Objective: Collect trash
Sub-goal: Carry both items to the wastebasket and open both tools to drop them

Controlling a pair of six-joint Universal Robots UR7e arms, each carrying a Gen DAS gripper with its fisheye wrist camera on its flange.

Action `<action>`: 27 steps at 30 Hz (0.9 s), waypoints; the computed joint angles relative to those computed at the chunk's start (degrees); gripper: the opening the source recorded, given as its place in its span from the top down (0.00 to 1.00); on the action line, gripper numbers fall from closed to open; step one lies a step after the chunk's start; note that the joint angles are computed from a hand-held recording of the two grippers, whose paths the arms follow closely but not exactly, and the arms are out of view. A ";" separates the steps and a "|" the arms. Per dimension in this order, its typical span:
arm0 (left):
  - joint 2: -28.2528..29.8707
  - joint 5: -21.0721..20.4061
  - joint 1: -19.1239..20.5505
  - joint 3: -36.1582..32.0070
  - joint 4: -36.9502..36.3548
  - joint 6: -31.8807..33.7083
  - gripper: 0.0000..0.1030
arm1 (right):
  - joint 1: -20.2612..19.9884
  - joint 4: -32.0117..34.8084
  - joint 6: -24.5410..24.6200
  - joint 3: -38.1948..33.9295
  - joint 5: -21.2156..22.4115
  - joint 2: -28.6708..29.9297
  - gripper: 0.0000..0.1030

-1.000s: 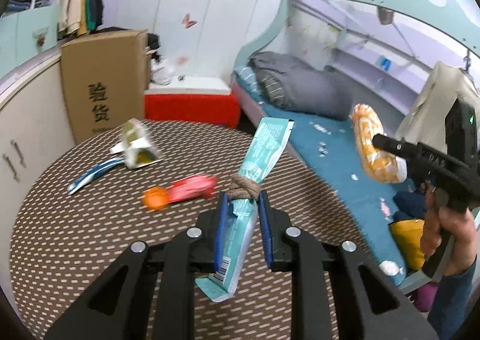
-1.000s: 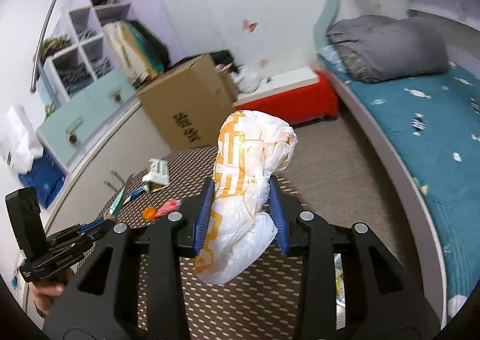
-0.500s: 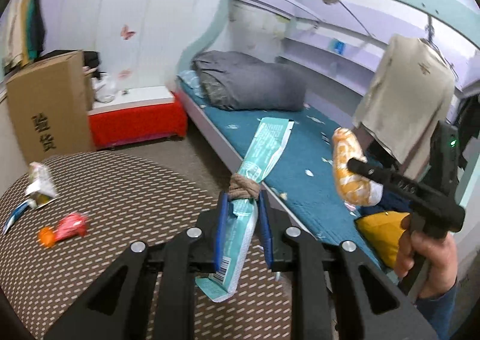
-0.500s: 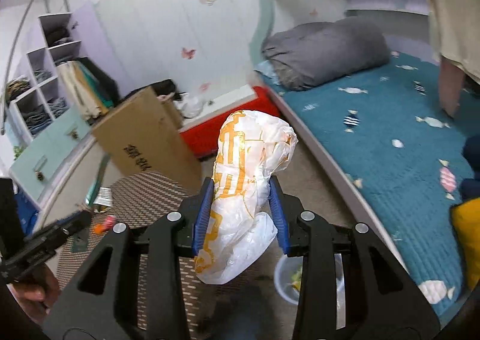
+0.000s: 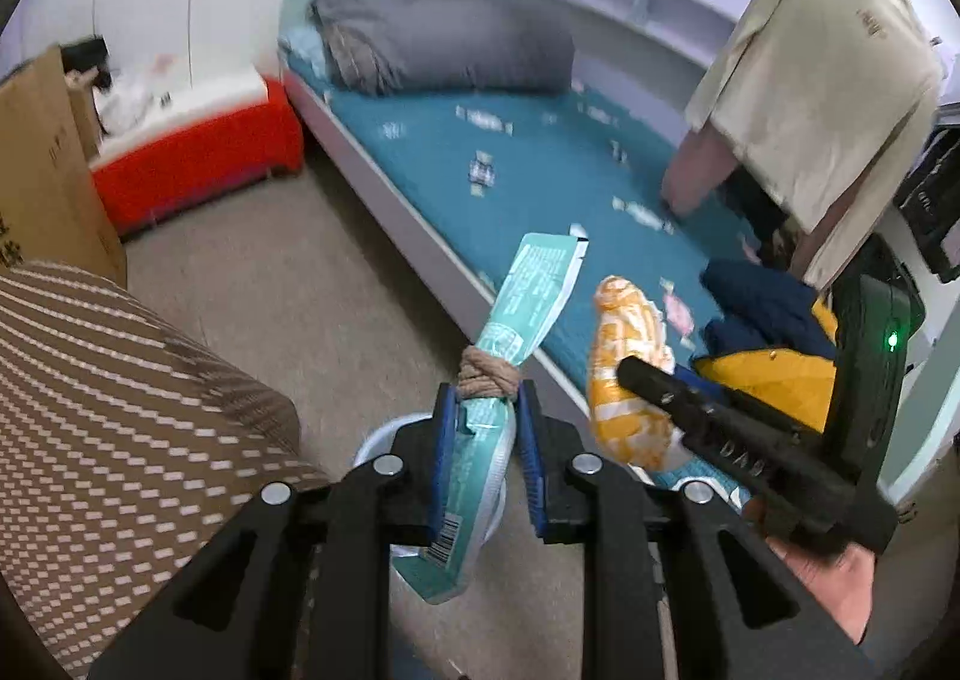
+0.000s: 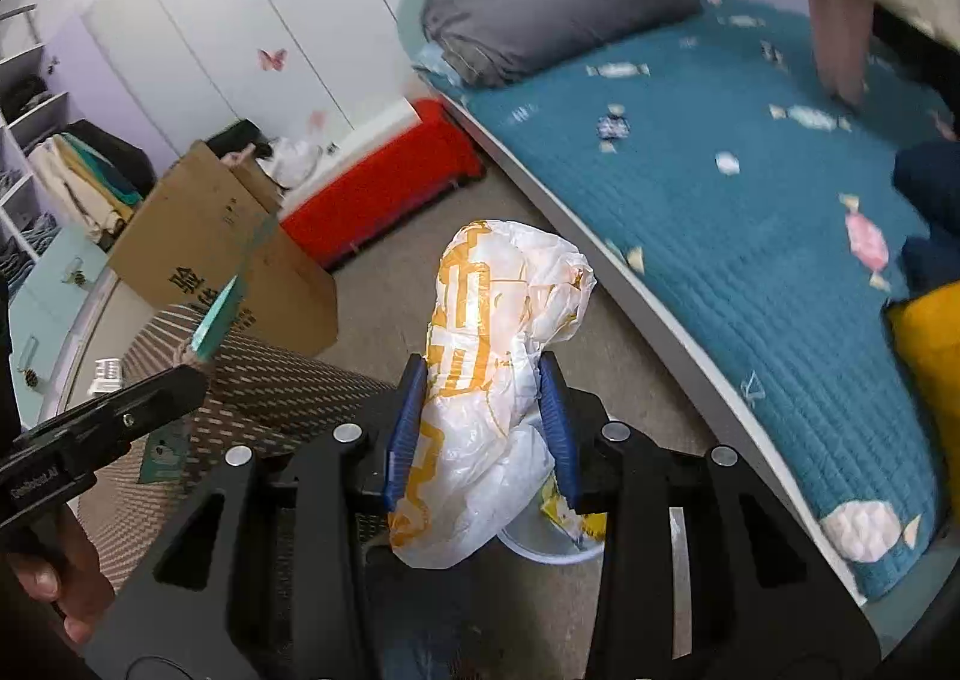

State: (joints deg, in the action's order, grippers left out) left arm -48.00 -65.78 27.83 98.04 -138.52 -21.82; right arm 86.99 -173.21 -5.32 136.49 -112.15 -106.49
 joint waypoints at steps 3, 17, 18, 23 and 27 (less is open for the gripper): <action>3.99 -0.87 1.49 -3.58 4.36 -2.17 0.80 | -5.23 0.29 -0.01 0.47 3.71 1.06 0.64; 14.43 2.36 4.47 -13.19 19.11 -6.97 0.17 | -18.61 2.65 -0.24 0.20 12.57 9.78 0.24; 14.40 2.80 4.46 -13.29 19.80 -7.62 0.16 | -19.67 2.90 0.21 0.29 13.31 10.29 0.14; 12.01 3.63 3.81 -10.49 14.77 -6.72 0.15 | -21.44 1.96 1.98 1.87 14.20 9.46 0.06; 9.40 4.02 2.35 -7.00 7.78 -5.10 0.13 | -19.67 0.84 2.77 2.80 11.95 7.26 0.06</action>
State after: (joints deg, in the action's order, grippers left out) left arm -38.60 -61.76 30.18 91.04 -130.74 -26.92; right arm 67.32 -172.37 -2.54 139.29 -100.20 -99.23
